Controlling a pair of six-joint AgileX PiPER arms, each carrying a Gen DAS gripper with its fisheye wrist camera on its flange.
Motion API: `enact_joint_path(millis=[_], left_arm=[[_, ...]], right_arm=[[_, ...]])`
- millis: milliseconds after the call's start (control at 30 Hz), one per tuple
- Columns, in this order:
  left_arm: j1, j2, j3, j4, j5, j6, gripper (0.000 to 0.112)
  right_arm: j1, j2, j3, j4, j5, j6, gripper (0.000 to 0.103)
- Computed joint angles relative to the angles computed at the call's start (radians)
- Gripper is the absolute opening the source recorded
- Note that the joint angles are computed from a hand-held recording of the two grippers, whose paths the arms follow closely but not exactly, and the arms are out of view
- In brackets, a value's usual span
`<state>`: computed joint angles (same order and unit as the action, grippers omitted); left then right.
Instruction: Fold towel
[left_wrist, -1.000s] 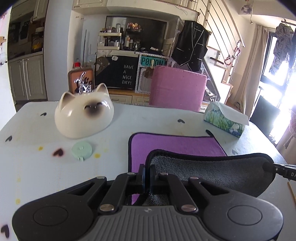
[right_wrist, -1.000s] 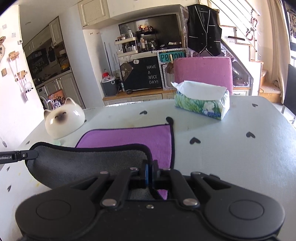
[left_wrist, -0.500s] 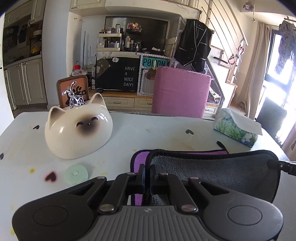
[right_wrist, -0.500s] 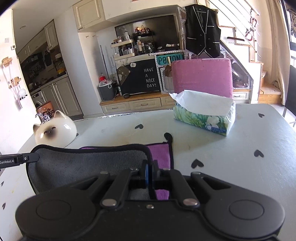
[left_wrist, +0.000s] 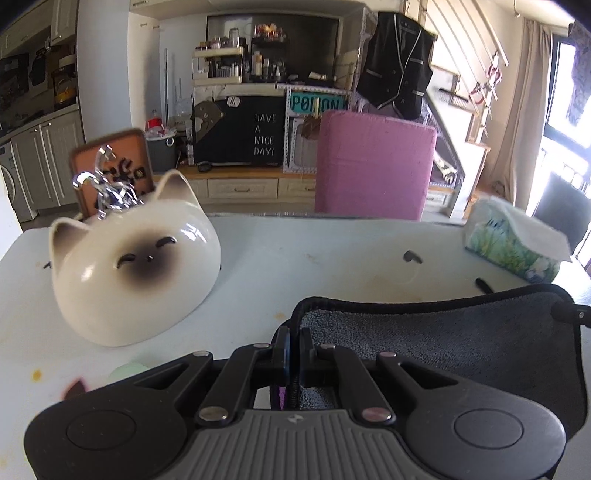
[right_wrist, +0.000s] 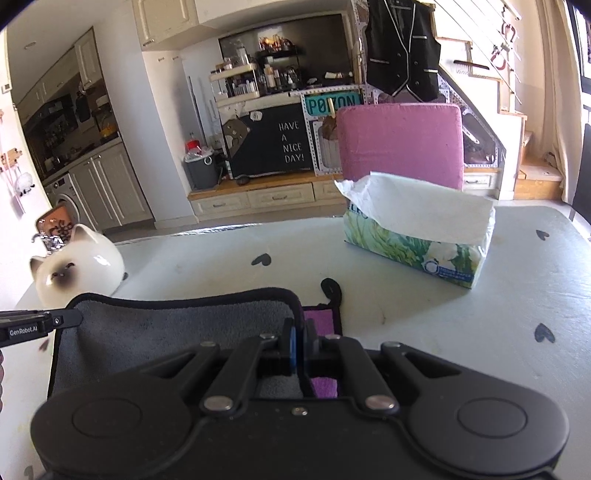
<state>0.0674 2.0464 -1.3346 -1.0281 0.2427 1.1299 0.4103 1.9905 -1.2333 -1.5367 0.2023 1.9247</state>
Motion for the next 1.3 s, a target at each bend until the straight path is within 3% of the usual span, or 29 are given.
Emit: enact_joint_path(millis=[233, 467, 567, 633, 667, 700, 733, 767, 833, 900, 967, 1100, 1300], left_arm=[[-0.024, 0.099, -0.127, 0.286, 0.000, -0.285, 0.005], [-0.032, 0.153, -0.211, 0.454, 0.031, -0.463, 0.006], [-0.029, 0.157, -0.219, 0.451, 0.038, -0.452, 0.010], [-0.032, 0.165, -0.234, 0.509, 0.051, -0.505, 0.028], [-0.029, 0.167, -0.239, 0.511, 0.064, -0.504, 0.036], [-0.025, 0.166, -0.240, 0.498, 0.077, -0.487, 0.048], [-0.022, 0.161, -0.235, 0.478, 0.086, -0.464, 0.060], [-0.019, 0.157, -0.232, 0.455, 0.093, -0.438, 0.065], [-0.014, 0.142, -0.216, 0.427, 0.104, -0.401, 0.085], [-0.015, 0.130, -0.205, 0.438, 0.108, -0.408, 0.093], [-0.013, 0.120, -0.200, 0.437, 0.126, -0.408, 0.095], [-0.012, 0.091, -0.177, 0.428, 0.143, -0.399, 0.100], [-0.021, 0.038, -0.124, 0.411, 0.138, -0.373, 0.102]], right_arm=[[-0.025, 0.115, -0.145, 0.412, 0.009, -0.432, 0.004], [-0.034, 0.199, -0.277, 0.688, 0.057, -0.712, 0.004], [-0.033, 0.219, -0.307, 0.750, 0.074, -0.778, 0.004], [-0.034, 0.230, -0.322, 0.780, 0.080, -0.809, 0.007], [-0.034, 0.233, -0.326, 0.773, 0.081, -0.799, 0.020], [-0.032, 0.234, -0.326, 0.748, 0.083, -0.769, 0.041], [-0.028, 0.235, -0.327, 0.712, 0.091, -0.728, 0.050], [-0.025, 0.228, -0.316, 0.689, 0.087, -0.706, 0.057], [-0.033, 0.215, -0.295, 0.745, 0.041, -0.781, 0.060], [-0.034, 0.206, -0.287, 0.824, 0.031, -0.865, 0.079], [-0.025, 0.199, -0.281, 0.786, 0.041, -0.833, 0.085], [-0.022, 0.183, -0.268, 0.856, 0.041, -0.897, 0.098], [-0.002, 0.143, -0.233, 0.819, 0.062, -0.871, 0.103]])
